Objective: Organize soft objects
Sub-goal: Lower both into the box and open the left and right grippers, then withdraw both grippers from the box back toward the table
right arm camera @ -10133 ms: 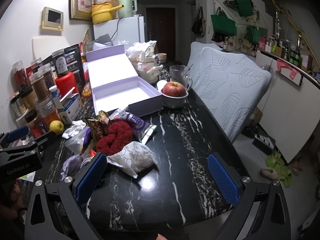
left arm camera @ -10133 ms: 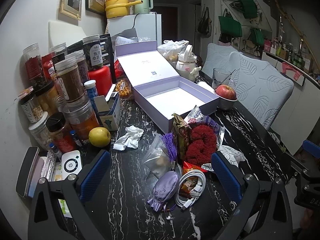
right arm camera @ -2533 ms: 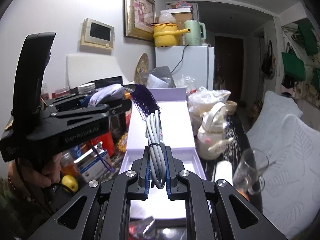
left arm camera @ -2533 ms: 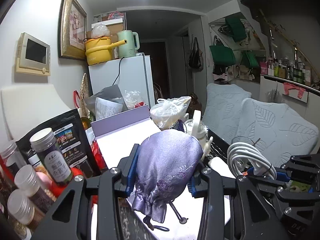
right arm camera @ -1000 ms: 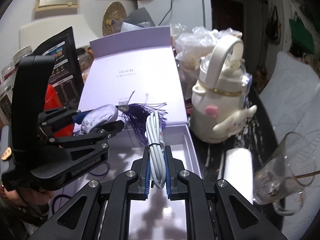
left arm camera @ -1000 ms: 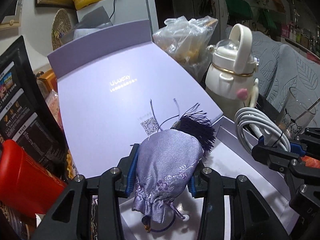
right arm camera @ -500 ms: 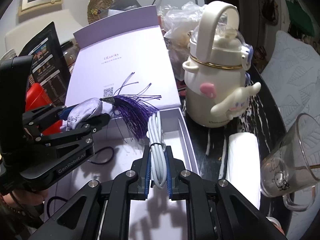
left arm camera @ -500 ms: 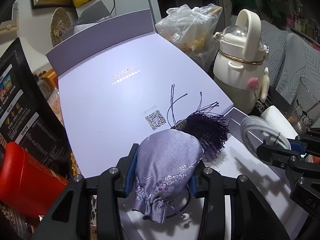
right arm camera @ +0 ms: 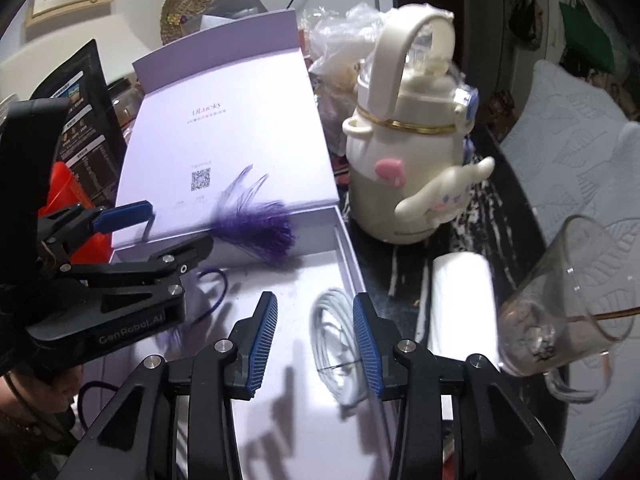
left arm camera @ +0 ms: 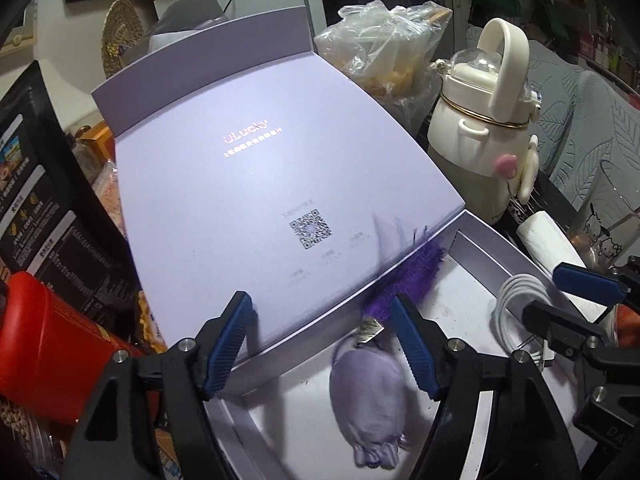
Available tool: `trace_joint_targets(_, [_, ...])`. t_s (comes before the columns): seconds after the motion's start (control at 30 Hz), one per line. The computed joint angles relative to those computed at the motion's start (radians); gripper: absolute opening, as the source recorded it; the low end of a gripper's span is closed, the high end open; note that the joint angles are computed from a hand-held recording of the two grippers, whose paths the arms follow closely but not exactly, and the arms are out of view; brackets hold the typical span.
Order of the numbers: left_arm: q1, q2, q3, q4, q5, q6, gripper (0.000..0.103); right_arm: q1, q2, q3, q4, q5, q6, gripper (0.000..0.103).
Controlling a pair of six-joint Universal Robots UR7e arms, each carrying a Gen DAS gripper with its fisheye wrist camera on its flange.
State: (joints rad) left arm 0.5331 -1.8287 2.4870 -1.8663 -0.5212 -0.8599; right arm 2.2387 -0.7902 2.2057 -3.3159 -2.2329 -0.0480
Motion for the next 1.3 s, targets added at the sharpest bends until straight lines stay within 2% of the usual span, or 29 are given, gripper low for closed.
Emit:
trace_joint_targets(0.13, [-0.027,-0.015,-0.02,0.103,0.01,-0.072,0.072,0.025,-0.006,-0.003,0.013,-0.038,0.001,0.039])
trace_joint_targets(0.43, [-0.145,-0.083,-0.061,0.328,0.033,-0.221,0.072,0.093,-0.051,0.004,0.01,-0.074,0.015,0.039])
trace_joint_targets(0.67, [-0.267,-0.13,-0.119,0.553,0.031,-0.389,0.072,0.166,-0.094,0.005,0.001,-0.116,0.015,0.039])
trace_joint_targets(0.93, [-0.438,-0.137,-0.218,0.873,0.013,-0.641,0.073,0.276,-0.142,-0.004,0.005,-0.182,0.026,0.039])
trace_joint_targets(1.03, [-0.516,-0.144,-0.258,0.994,-0.008,-0.743,0.079,0.314,-0.16,-0.006,0.008,-0.202,0.032,0.042])
trace_joint_targets(1.17, [-0.618,-0.132,-0.307,1.152,-0.037,-0.878,0.08,0.372,-0.184,-0.007,0.011,-0.237,0.043,0.043])
trace_joint_targets(1.3, [-0.707,-0.129,-0.342,1.256,-0.078,-0.968,0.083,0.43,-0.204,-0.005,0.021,-0.277,0.064,0.048])
